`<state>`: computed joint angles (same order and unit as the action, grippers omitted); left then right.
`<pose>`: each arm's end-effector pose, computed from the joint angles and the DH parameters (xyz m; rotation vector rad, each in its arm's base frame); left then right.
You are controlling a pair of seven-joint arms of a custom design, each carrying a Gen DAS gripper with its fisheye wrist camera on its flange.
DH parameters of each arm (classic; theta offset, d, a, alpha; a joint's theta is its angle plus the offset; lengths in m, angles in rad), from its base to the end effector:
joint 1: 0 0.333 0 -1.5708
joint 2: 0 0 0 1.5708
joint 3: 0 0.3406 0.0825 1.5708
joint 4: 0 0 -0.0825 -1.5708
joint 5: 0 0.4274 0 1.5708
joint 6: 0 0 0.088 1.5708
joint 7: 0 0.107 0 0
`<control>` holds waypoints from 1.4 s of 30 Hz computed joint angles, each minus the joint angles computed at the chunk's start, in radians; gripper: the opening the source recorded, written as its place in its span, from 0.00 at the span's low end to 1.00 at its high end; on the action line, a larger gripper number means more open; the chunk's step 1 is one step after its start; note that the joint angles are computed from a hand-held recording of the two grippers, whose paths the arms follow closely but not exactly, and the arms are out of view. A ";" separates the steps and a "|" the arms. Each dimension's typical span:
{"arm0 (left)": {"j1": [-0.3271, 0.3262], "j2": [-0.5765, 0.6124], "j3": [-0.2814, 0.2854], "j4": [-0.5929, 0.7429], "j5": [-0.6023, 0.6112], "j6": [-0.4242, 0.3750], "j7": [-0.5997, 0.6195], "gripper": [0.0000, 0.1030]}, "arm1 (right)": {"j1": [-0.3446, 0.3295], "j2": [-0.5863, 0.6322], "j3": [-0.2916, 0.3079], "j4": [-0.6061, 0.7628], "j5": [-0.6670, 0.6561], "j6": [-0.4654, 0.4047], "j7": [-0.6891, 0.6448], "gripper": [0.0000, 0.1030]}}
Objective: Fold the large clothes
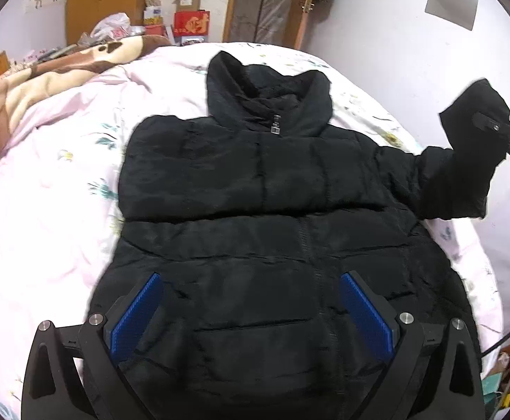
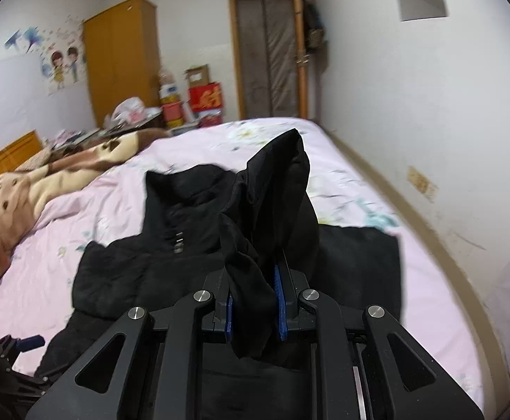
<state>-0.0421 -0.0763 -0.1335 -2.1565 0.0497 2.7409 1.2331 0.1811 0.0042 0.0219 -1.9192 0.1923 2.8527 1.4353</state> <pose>0.5950 -0.1092 0.5115 -1.9977 1.7715 -0.7588 0.6403 0.1213 0.6086 -1.7588 1.4655 -0.6580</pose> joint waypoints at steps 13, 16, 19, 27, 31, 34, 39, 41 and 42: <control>0.041 -0.023 0.049 -0.047 -0.191 -0.006 0.124 0.99 | 0.081 0.171 0.078 0.144 0.064 -0.099 -0.037 0.18; 0.050 -0.023 0.063 -0.050 -0.251 0.000 0.142 0.99 | 0.087 0.200 0.090 0.163 0.073 -0.125 -0.036 0.18; 0.061 -0.016 0.065 -0.046 -0.258 -0.005 0.138 0.99 | 0.097 0.226 0.084 0.180 0.050 -0.148 -0.010 0.18; 0.057 0.015 0.068 -0.017 -0.397 0.019 0.232 0.99 | 0.012 0.218 0.152 0.179 0.309 -0.204 -0.202 0.36; 0.058 0.043 0.058 0.023 -0.426 0.019 0.240 0.99 | 0.000 0.172 0.153 0.148 0.463 -0.202 -0.342 0.64; 0.057 0.068 0.050 0.057 -0.469 0.016 0.274 0.99 | 0.004 0.137 0.133 0.123 0.546 -0.208 -0.406 0.65; 0.055 0.135 0.032 0.139 -0.433 0.010 0.276 0.99 | 0.022 0.080 0.086 0.048 0.569 -0.170 -0.402 0.65; 0.060 0.186 0.023 0.197 -0.419 -0.017 0.287 0.99 | 0.032 0.063 0.062 0.008 0.477 -0.121 -0.333 0.65; 0.057 0.218 0.028 0.238 -0.376 -0.053 0.236 0.99 | 0.037 0.056 0.046 -0.019 0.387 -0.087 -0.260 0.65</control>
